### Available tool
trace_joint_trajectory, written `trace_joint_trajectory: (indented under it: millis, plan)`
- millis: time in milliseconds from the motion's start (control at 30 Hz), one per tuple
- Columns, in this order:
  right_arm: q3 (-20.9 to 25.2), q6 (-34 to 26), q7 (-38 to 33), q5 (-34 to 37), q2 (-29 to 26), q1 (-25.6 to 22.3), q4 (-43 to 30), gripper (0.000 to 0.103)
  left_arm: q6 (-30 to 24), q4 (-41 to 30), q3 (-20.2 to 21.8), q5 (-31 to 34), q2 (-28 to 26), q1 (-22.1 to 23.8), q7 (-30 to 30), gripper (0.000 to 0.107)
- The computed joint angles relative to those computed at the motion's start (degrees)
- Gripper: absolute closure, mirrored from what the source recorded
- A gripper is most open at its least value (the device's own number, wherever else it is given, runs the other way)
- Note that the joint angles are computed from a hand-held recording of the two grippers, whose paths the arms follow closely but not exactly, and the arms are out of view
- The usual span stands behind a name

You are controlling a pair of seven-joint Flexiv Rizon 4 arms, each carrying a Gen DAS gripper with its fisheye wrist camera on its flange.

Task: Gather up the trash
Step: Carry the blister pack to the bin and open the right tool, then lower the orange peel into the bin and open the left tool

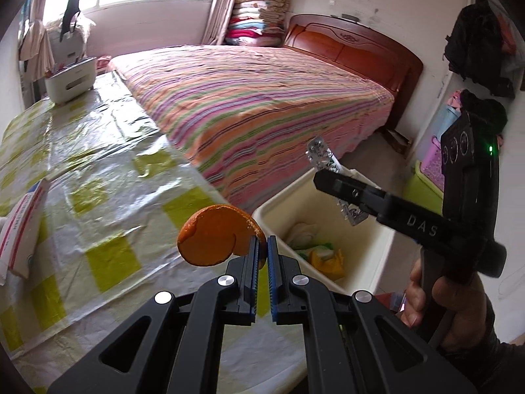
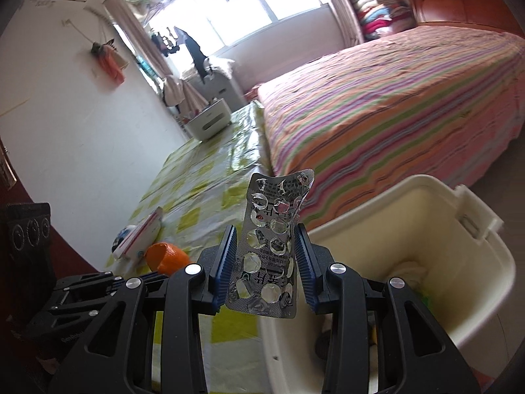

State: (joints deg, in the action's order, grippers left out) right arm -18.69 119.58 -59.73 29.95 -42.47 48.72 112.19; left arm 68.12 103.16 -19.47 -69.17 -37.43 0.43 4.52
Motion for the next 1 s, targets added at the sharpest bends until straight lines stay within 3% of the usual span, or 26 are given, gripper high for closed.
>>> trace_joint_trajectory:
  millis: [100, 367, 433, 500, 567, 833, 1000]
  plan:
    - [-4.28, -1.18, -0.21, 3.11, -0.69, 3.95, 0.94, 0.066, -0.43, 0.07, -0.01, 0.73, 0.05, -0.6, -0.55, 0.101]
    - [-5.08, 0.28, 1.65, 5.3, -0.67, 4.81, 2.87, 0.065, -1.27, 0.22, -0.28, 2.02, 0.11, -1.54, -1.63, 0.101]
    - [-6.48, -0.08, 1.49, 6.57, -0.81, 6.08, 3.41, 0.062, -1.16, 0.03, -0.31, 2.48, -0.07, -1.79, -2.08, 0.101]
    - [-6.4, 0.36, 1.93, 6.96, -0.72, 6.04, 3.73, 0.049, -1.02, 0.05, -0.64, 2.49, -0.12, -1.76, -1.96, 0.101]
    - [-7.81, -0.23, 2.3, 8.31, -1.13, 7.13, 3.76, 0.044, -1.08, 0.02, -0.66, 2.94, -0.21, -1.91, -2.34, 0.101]
    - [-6.21, 6.93, 1.52, 14.31, -0.32, 6.4, 3.84, 0.041, -1.69, -0.33, -0.93, 5.0, -0.67, -2.28, -3.83, 0.101]
    - [-4.67, 8.04, -1.71, 18.13, -0.15, 5.68, 2.47, 0.037, -1.27, -0.61, -1.24, 6.81, -1.34, -2.66, -4.99, 0.101]
